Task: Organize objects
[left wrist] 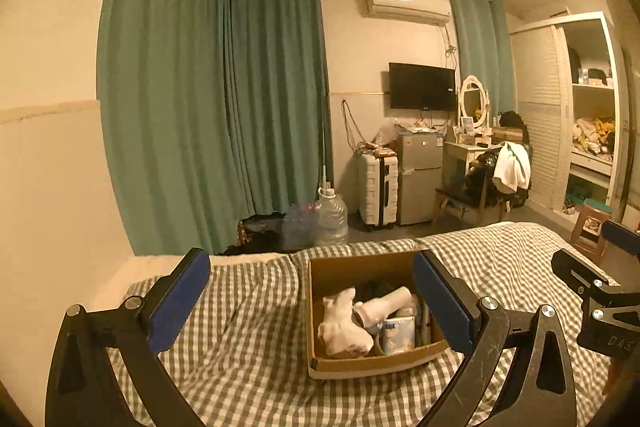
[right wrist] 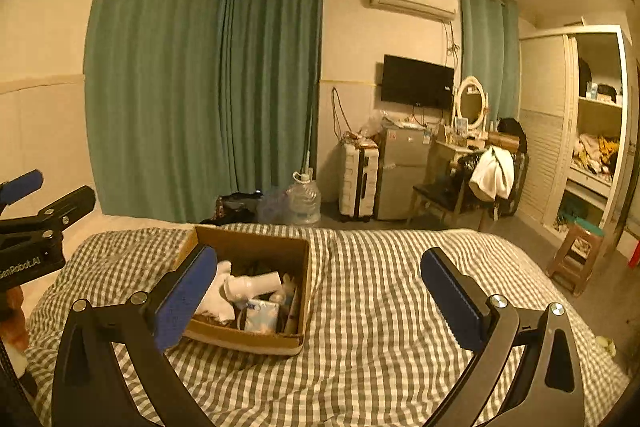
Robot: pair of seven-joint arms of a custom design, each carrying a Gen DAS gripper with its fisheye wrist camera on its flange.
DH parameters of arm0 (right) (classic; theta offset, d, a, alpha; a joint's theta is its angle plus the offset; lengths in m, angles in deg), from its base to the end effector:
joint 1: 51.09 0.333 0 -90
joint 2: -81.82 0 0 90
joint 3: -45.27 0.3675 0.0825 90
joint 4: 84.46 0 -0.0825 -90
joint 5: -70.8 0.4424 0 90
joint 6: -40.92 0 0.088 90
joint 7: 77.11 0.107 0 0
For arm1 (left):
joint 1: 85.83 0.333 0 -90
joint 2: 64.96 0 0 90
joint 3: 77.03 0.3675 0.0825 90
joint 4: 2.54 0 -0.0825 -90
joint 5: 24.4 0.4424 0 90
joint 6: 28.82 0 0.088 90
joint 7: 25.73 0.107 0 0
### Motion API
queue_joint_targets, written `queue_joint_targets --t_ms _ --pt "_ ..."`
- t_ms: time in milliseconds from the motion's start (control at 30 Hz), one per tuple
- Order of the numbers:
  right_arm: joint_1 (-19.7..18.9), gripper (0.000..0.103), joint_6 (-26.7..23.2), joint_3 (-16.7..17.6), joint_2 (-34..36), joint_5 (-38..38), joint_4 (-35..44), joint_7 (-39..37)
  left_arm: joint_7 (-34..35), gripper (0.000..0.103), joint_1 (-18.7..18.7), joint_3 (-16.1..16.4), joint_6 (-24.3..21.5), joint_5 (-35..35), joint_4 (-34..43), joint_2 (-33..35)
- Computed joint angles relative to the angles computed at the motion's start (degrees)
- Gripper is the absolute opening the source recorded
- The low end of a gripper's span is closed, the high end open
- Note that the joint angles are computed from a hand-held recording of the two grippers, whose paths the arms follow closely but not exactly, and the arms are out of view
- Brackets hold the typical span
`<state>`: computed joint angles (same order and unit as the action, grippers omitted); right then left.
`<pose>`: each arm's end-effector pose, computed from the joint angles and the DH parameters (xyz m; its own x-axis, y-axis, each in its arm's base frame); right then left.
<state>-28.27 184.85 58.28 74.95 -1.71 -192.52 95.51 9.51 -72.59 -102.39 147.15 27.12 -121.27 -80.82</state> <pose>0.4975 0.3789 0.6761 -0.0146 -0.9997 0.0206 -0.3178 -0.0149 -0.9480 0.5280 -0.2127 0.6905 -0.1264 -0.9889 -0.0776 -0.2700 0.1096 -0.9566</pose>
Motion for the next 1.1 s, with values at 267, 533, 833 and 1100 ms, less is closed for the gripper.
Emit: queue_joint_targets --t_ms 267,533,833,1100 --pt "-0.68 0.102 3.65 -0.49 -0.72 -2.51 -4.7 9.77 -2.61 0.103 1.48 -2.4 0.81 3.59 -3.07 0.49" --pt "-0.13 0.102 -1.06 -0.05 0.48 -3.89 -5.95 13.37 -3.33 0.103 -2.11 0.1 -0.51 4.51 -5.29 1.64" --pt "1.29 0.102 -1.78 -0.9 2.24 -1.77 -5.5 9.34 -13.66 0.103 -2.41 1.16 -2.67 15.46 -5.38 0.92" --pt "1.83 0.102 -2.67 -0.91 1.67 -2.53 -5.71 9.65 -9.75 0.103 -8.43 6.36 -4.89 12.26 -5.77 1.85"
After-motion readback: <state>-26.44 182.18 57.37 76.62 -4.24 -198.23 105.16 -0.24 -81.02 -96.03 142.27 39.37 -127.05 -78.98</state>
